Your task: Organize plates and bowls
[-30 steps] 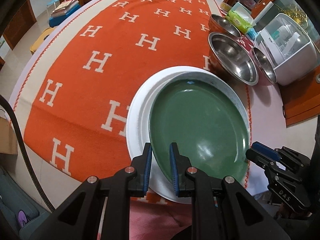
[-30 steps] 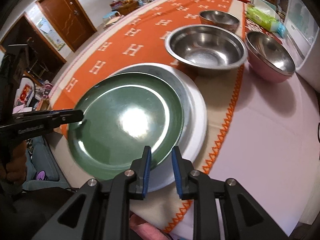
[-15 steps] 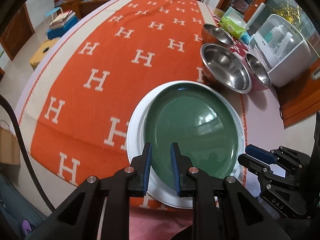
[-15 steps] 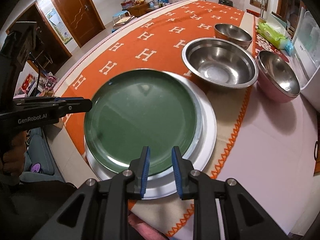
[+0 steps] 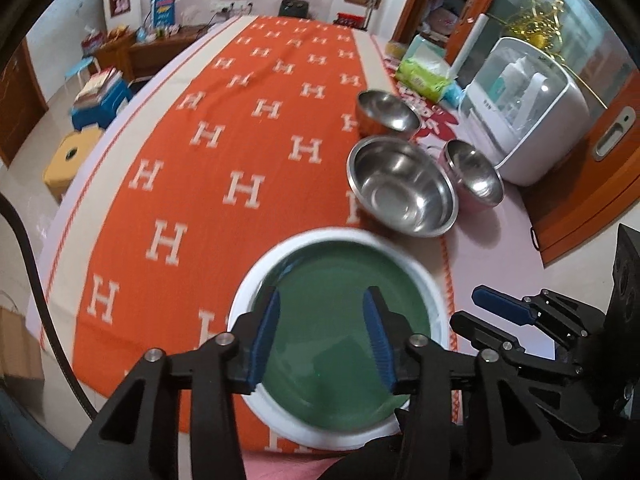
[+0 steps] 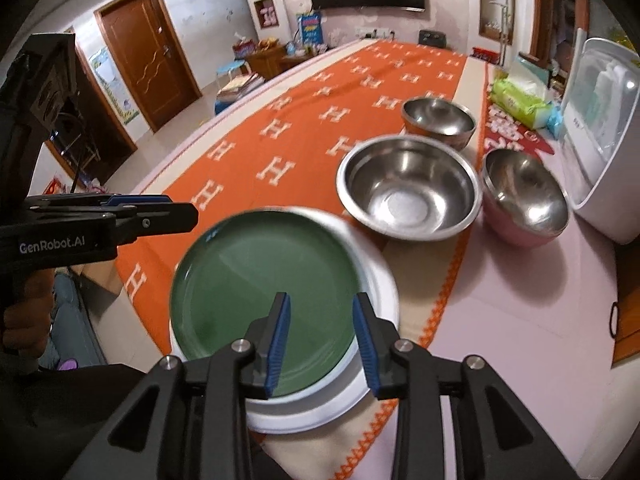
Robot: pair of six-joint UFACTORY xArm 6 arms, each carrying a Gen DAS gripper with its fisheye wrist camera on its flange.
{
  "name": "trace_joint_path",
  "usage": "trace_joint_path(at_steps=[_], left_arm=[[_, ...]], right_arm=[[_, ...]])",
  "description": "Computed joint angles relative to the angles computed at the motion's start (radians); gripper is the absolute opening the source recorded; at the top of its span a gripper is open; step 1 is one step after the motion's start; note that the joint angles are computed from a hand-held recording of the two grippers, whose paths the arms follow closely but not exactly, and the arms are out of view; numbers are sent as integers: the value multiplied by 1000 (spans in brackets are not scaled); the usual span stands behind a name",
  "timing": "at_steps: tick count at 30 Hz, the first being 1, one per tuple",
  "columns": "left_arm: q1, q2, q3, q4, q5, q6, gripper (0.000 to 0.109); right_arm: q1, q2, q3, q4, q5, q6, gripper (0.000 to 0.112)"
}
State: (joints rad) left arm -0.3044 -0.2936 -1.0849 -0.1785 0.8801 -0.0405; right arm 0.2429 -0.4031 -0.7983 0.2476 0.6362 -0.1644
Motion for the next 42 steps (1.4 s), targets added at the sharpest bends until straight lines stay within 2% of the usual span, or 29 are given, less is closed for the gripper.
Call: trace_joint_path(at_steps=[2,6,9,15,21,24,33,37,42], left_arm=[[-7,21,-31,5,-6,12,50],[-21,62,-90,16,-12,33,56],[-31,95,-130,27,-19,47,62],[-46,179,-217,40,-7,68,63],[-60,286,-320,61,31,69,65],[-66,353,-386,57,88,82,68],[-65,522,-555,65,223,61,70],[-53,606,-648,39,291,47,75],[-39,712,-765,7,369,19,75]], right_arm=[[-7,1,-3,-4,-17,9,33],[-29,15,-20,16,-54,16,43],[-45,34,-33,56,-80,0,43],[-75,74,-56,74,-106,8,43],[-119,131,-88,155,-98,-23,43],[-135,160,-104,187,-89,-28,43],[-174,263,-161,258,-60,-10,43],[-186,308,-188,285,-46,-10,43],[-197,351,-212,297,-51,-10,43]])
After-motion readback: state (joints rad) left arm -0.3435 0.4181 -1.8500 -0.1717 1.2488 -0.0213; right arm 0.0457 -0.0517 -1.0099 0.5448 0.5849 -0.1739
